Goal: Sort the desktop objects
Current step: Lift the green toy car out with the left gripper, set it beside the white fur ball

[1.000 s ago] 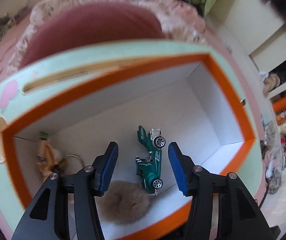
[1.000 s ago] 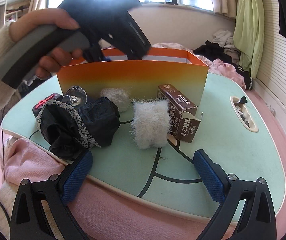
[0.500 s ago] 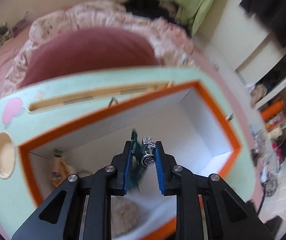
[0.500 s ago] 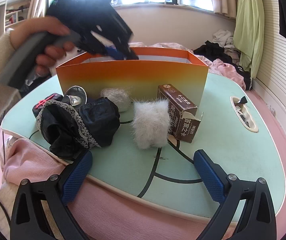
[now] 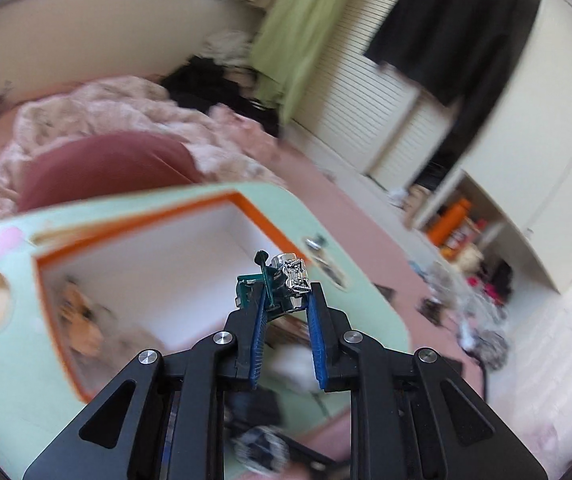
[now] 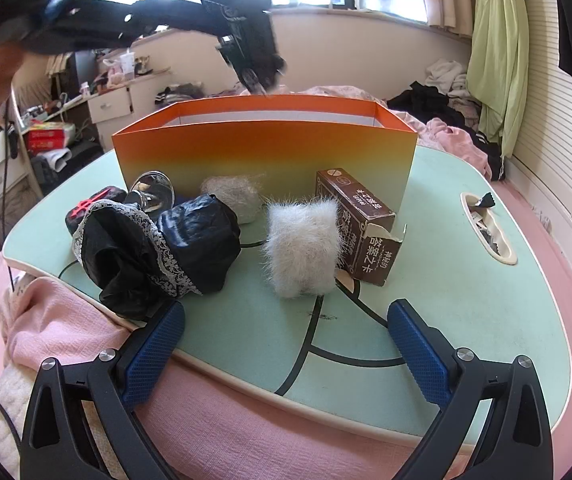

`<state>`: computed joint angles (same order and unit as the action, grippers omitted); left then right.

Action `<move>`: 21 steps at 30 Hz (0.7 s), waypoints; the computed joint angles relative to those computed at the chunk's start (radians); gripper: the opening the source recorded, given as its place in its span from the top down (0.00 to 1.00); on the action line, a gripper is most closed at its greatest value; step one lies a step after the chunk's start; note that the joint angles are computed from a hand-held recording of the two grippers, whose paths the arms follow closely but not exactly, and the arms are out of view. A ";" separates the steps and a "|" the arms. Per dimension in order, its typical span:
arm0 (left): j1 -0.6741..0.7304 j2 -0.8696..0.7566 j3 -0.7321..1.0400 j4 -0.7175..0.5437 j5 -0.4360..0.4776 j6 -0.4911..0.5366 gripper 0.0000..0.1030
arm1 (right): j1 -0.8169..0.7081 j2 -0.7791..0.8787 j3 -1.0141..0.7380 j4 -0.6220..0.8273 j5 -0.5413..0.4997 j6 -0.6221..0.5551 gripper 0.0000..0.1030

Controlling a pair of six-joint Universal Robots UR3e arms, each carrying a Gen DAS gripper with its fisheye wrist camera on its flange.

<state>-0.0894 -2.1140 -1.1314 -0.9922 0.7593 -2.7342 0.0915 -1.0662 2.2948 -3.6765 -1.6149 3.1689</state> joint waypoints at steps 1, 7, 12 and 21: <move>-0.008 0.009 -0.035 0.008 -0.007 0.016 0.80 | 0.000 0.001 0.000 -0.001 0.000 0.000 0.02; -0.064 -0.031 -0.091 0.033 0.037 0.037 0.80 | 0.000 0.001 0.000 -0.001 0.000 0.001 0.02; -0.046 -0.107 -0.094 0.095 0.027 -0.032 0.75 | 0.001 0.000 0.000 0.000 0.000 0.001 0.01; 0.049 0.111 -0.409 0.284 -0.099 -0.043 0.35 | 0.014 -0.002 -0.011 0.013 -0.009 0.009 0.01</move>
<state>-0.0402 -2.0031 -1.5407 -0.7081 0.6607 -2.7773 0.1050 -1.0684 2.2838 -3.6638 -1.6234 3.1782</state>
